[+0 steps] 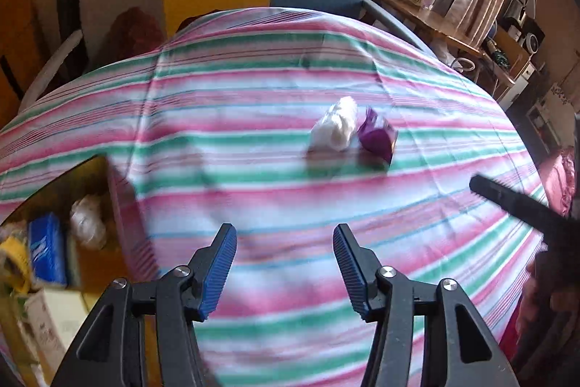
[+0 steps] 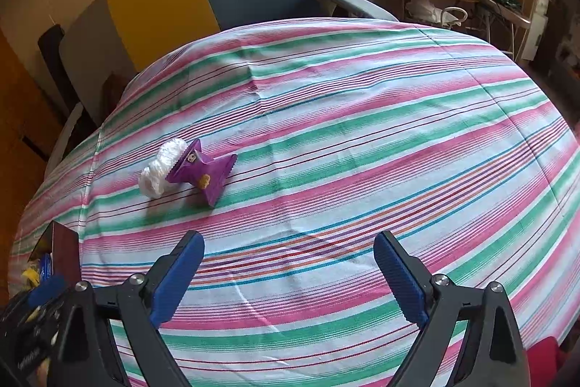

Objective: Organize objects
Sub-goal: 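Move both grippers back over the cloth toward the plastic-wrapped item and purple packet, then grasp the plastic-wrapped white item with the left gripper while the right grasps the purple packet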

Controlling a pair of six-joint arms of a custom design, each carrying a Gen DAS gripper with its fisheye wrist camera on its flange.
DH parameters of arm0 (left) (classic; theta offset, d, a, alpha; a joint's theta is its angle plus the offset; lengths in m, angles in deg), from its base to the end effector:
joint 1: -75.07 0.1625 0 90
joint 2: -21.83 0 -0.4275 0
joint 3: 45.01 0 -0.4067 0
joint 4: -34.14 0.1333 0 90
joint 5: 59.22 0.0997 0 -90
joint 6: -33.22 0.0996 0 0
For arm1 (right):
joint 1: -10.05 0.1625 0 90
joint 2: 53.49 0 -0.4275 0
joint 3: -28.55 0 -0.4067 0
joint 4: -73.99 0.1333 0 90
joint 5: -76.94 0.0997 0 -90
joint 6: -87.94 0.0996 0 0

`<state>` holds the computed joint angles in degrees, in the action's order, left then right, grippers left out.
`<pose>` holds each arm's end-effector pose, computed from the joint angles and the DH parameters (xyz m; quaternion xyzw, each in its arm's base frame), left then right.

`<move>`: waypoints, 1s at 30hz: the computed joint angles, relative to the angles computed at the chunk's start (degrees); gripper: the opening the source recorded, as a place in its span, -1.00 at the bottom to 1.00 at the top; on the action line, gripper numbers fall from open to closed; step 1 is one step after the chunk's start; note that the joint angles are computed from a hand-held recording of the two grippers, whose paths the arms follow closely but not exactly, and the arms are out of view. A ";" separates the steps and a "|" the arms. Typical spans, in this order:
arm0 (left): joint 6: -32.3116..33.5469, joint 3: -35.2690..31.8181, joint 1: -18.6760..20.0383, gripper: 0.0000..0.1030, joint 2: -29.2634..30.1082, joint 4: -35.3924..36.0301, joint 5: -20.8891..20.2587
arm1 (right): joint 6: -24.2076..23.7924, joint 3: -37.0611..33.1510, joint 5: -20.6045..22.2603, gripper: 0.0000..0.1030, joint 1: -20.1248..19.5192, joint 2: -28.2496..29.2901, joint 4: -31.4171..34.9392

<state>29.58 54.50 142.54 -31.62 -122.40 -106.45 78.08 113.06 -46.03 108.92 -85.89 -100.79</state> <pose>-0.0657 -0.6827 0.1795 0.0864 0.9145 -0.2425 0.3120 0.1922 -0.7187 0.0541 0.0710 -0.9209 0.2673 0.2746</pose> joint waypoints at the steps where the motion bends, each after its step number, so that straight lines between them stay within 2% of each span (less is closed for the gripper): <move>1: 0.30 -1.01 0.14 0.07 0.71 0.22 -0.26 | 0.20 0.01 0.18 0.85 -0.03 -0.05 0.09; 12: 10.12 -15.30 1.84 0.07 11.42 1.27 -2.80 | 1.49 0.15 2.00 0.85 -0.39 -0.60 1.73; 20: 10.54 -25.50 3.68 0.07 18.09 4.78 -5.39 | 2.19 -0.10 2.88 0.85 -0.67 -0.60 2.87; 21: 10.73 -27.13 3.97 0.03 19.32 5.86 -5.11 | 2.26 -0.15 2.96 0.85 -0.69 -0.58 2.95; 23: 9.60 -28.75 4.53 -0.29 20.48 8.16 -4.84 | 2.15 -0.19 3.17 0.85 -0.71 -0.53 2.99; 28: 5.89 -23.95 5.26 -0.33 17.27 6.08 -8.45 | 2.10 -0.41 2.85 0.85 -0.81 -0.31 3.47; 30: 5.39 -20.18 4.53 -0.34 15.41 4.37 -6.07 | 1.86 -0.46 2.87 0.85 -0.79 -0.23 3.28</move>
<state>34.97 34.32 147.07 -16.21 -118.03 -112.52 79.94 112.60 -43.16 108.13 -86.12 -97.51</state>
